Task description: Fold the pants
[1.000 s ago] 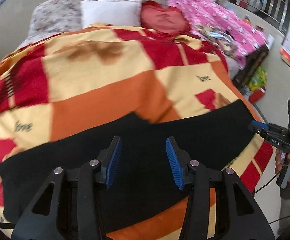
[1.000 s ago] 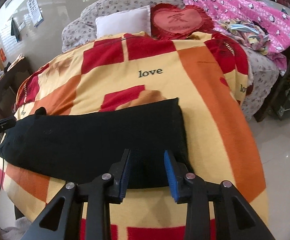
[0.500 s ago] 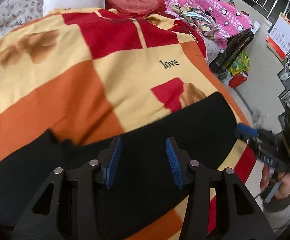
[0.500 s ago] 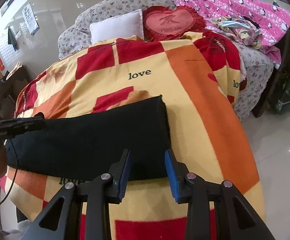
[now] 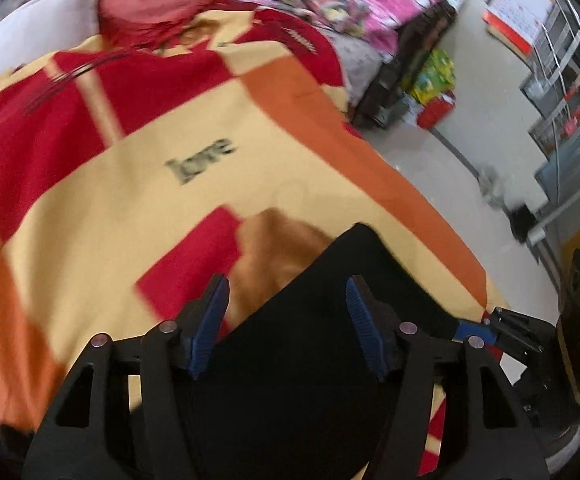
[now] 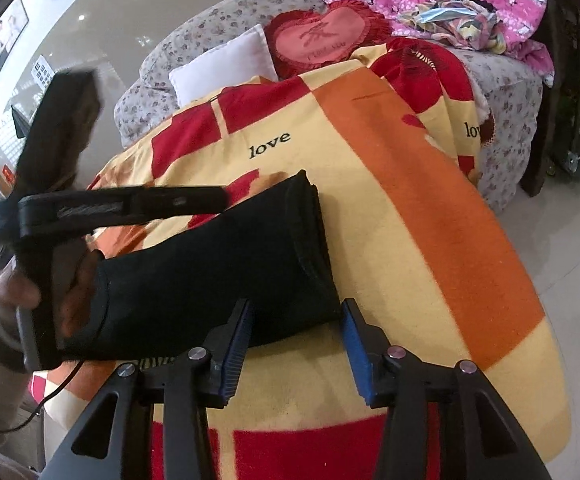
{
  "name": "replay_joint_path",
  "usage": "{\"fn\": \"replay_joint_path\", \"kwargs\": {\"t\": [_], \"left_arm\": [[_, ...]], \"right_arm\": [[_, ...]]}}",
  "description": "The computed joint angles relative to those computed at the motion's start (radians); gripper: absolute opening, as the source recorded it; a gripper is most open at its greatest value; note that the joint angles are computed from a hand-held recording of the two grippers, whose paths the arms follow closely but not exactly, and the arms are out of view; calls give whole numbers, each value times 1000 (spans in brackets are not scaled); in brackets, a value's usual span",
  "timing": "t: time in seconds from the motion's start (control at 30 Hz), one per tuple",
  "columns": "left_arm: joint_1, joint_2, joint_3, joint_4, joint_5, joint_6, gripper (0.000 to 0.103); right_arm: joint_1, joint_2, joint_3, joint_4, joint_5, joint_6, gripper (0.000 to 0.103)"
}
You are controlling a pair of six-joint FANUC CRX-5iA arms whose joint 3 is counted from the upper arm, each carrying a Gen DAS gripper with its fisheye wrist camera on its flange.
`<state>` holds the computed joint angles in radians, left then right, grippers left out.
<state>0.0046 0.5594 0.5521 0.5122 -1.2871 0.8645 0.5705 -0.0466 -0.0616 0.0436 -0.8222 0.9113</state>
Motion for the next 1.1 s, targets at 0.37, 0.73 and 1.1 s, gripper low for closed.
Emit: {"fn": "replay_joint_path", "kwargs": {"t": [0.37, 0.73, 1.1], "left_arm": [[-70, 78, 85, -1, -42, -127, 60], [-46, 52, 15, 101, -45, -276, 20], [163, -114, -115, 259, -10, -330, 20]], "right_arm": [[3, -19, -55, 11, 114, -51, 46], [18, -4, -51, 7, 194, -36, 13], [131, 43, 124, 5, 198, 186, 13]]}}
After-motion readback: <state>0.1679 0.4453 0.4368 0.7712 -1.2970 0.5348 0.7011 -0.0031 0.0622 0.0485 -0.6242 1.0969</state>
